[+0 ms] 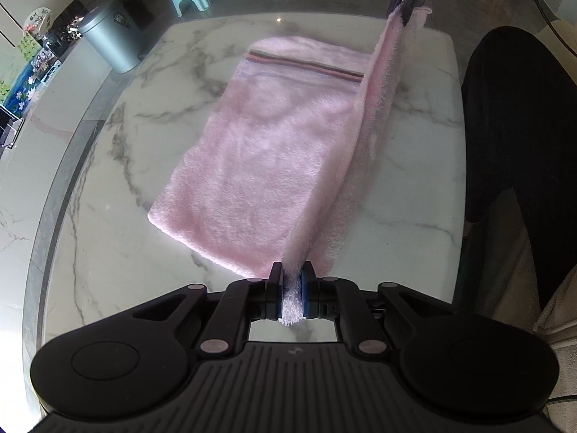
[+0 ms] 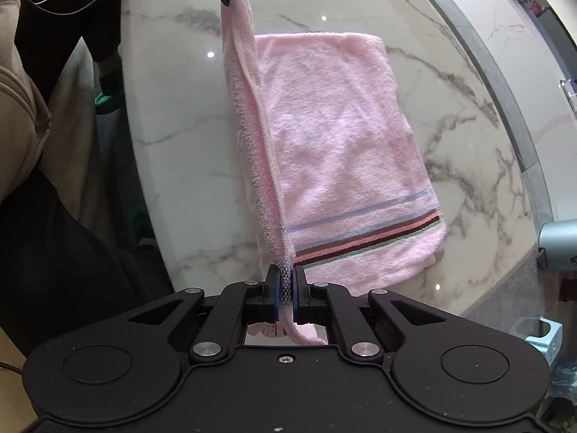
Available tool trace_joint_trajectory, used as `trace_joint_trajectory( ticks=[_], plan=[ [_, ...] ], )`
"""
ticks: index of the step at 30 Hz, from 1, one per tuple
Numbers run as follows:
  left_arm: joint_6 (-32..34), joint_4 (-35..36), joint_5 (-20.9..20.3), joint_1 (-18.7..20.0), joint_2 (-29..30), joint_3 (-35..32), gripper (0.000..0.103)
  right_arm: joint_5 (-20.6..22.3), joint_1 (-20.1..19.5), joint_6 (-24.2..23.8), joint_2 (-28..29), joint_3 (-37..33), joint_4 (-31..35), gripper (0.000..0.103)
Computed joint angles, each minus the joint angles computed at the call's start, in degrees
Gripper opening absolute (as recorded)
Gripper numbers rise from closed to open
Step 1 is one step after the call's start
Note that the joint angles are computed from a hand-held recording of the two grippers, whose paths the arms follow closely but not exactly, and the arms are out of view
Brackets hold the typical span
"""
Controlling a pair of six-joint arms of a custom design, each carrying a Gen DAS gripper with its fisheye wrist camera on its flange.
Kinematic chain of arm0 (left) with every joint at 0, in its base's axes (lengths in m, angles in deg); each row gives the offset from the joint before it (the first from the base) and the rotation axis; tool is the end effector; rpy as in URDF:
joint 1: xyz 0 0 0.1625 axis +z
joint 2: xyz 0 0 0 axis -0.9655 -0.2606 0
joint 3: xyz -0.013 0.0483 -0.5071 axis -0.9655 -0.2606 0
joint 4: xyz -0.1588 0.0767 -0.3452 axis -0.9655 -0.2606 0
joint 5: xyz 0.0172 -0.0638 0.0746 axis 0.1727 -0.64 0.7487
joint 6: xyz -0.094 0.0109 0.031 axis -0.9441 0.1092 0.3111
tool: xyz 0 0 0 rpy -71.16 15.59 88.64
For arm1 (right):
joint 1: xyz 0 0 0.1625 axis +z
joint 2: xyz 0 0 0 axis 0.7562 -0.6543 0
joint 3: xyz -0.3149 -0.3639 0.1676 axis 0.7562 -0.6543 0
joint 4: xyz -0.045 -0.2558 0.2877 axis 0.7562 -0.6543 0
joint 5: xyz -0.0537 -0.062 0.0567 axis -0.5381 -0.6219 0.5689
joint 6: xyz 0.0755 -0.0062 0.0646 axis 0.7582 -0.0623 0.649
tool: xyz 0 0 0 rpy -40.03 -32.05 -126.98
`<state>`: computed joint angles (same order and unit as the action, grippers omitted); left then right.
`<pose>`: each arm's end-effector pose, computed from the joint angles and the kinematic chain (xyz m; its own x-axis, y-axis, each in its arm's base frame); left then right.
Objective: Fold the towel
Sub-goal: 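Lift the striped edge with both grippers and fold it over the towel, then lay the folded edge down and open both grippers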
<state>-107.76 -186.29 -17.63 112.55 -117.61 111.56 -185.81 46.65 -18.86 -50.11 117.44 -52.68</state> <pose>-0.3636 -0.5369 -0.0055 -0.5785 0.0929 -0.8104 0.2936 0.9506 -0.1006 0.1296 -0.6399 0.5109 0.2799 -0.9454 0.1667 -0.6948 -0.0797 0.7147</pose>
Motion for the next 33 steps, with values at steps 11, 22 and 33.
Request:
trace_joint_trajectory(
  ticks=[11, 22, 33],
  plan=[
    [7.3, -2.6, 1.6, 6.9, -3.8, 0.4, 0.008, -0.7, -0.2, 3.2, 8.9, -10.0, 2.3, 0.005],
    [10.1, -9.2, 3.4, 11.9, -4.6, 3.3, 0.008, -0.6, -1.8, 8.6, 18.2, -22.2, 8.5, 0.005],
    [11.1, -15.0, 2.0, 14.6, -3.9, 5.8, 0.009, -1.0, -4.0, 9.3, 22.1, -24.4, 7.7, 0.005]
  ],
)
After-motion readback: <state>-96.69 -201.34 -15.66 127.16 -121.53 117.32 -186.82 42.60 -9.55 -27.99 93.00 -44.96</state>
